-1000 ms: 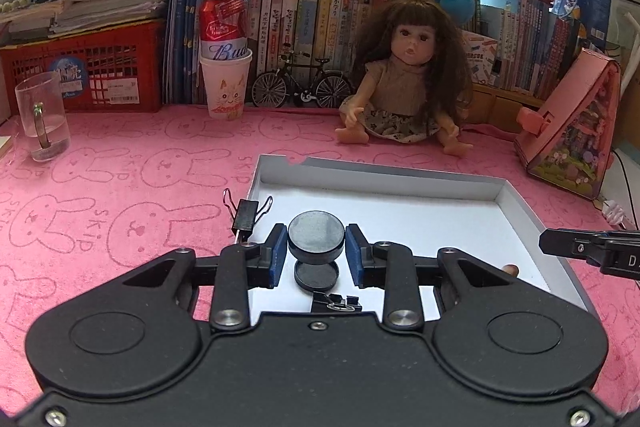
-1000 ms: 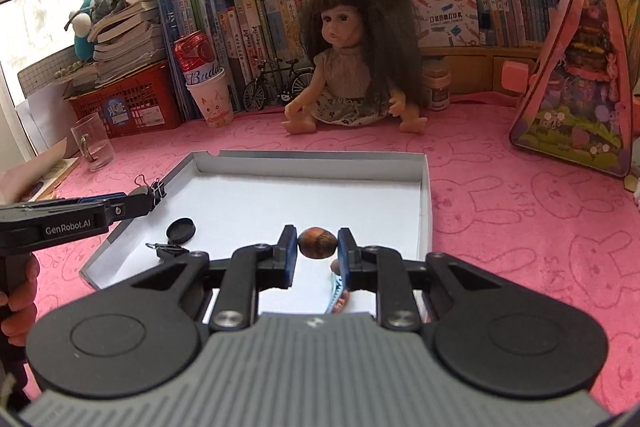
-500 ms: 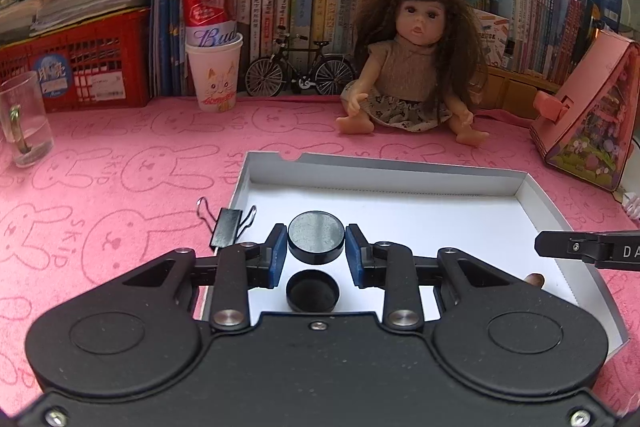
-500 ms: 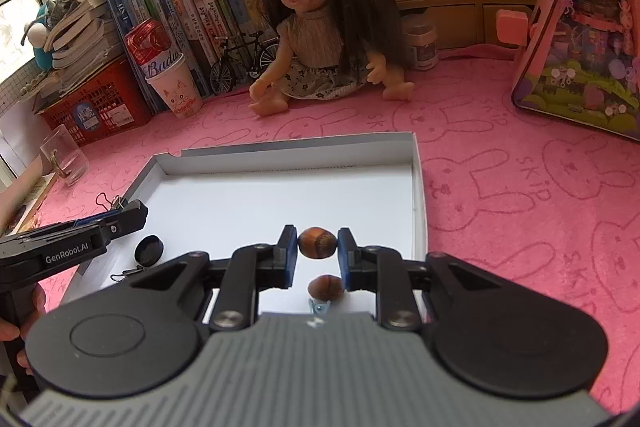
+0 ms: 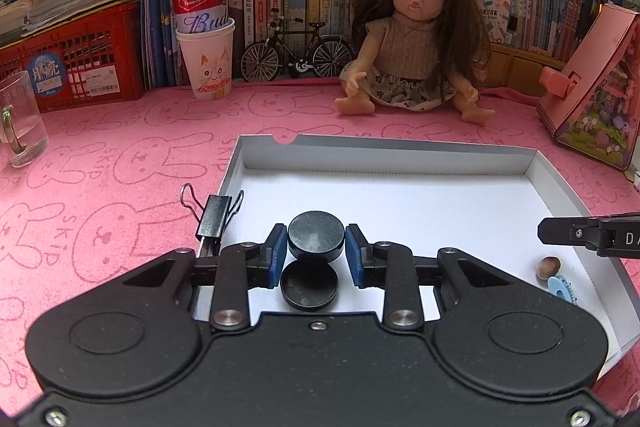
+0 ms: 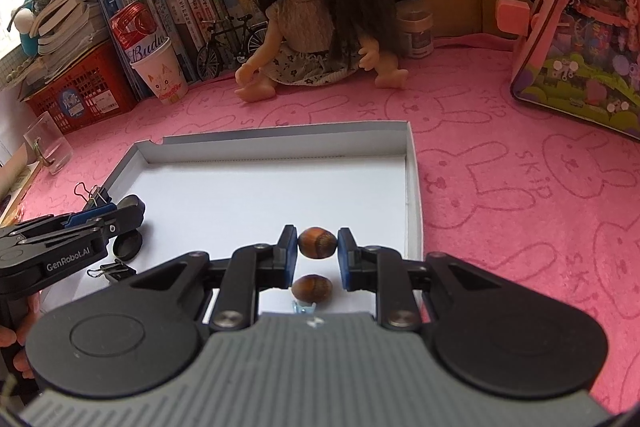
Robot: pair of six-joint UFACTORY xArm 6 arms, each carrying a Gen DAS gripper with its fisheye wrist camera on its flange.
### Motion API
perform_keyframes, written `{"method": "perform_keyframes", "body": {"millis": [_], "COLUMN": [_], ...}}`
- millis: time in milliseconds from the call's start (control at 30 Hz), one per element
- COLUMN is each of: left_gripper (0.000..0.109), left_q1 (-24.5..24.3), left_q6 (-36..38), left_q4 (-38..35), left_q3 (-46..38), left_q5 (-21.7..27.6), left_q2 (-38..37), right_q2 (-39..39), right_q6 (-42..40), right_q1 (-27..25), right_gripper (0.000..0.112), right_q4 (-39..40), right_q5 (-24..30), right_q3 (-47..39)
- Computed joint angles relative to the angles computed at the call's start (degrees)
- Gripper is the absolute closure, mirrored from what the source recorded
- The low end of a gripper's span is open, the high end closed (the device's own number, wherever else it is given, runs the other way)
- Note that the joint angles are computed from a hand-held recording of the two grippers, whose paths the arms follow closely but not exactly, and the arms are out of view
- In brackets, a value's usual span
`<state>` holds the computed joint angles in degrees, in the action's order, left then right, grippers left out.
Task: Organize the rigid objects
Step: 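Lower the lid and nut into the white tray and open both tools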
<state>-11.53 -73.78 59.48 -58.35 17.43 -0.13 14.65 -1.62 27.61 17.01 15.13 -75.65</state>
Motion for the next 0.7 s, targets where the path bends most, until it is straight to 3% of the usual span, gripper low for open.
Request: {"method": "perform_keyframes", "body": {"millis": [700], "left_gripper": [0.079], "left_q1": [-0.9], "left_q6": [0.6], "left_q4": [-1.5], "left_q3": [-0.8], "left_q5": [1.4], "left_q2": [1.2], "right_q2": [1.3], "right_q6": [2.6], "right_q1": [0.4], "right_gripper": [0.087], "right_q4": [-4.1], "right_q5": [0.2], "right_q3": [-0.3]}}
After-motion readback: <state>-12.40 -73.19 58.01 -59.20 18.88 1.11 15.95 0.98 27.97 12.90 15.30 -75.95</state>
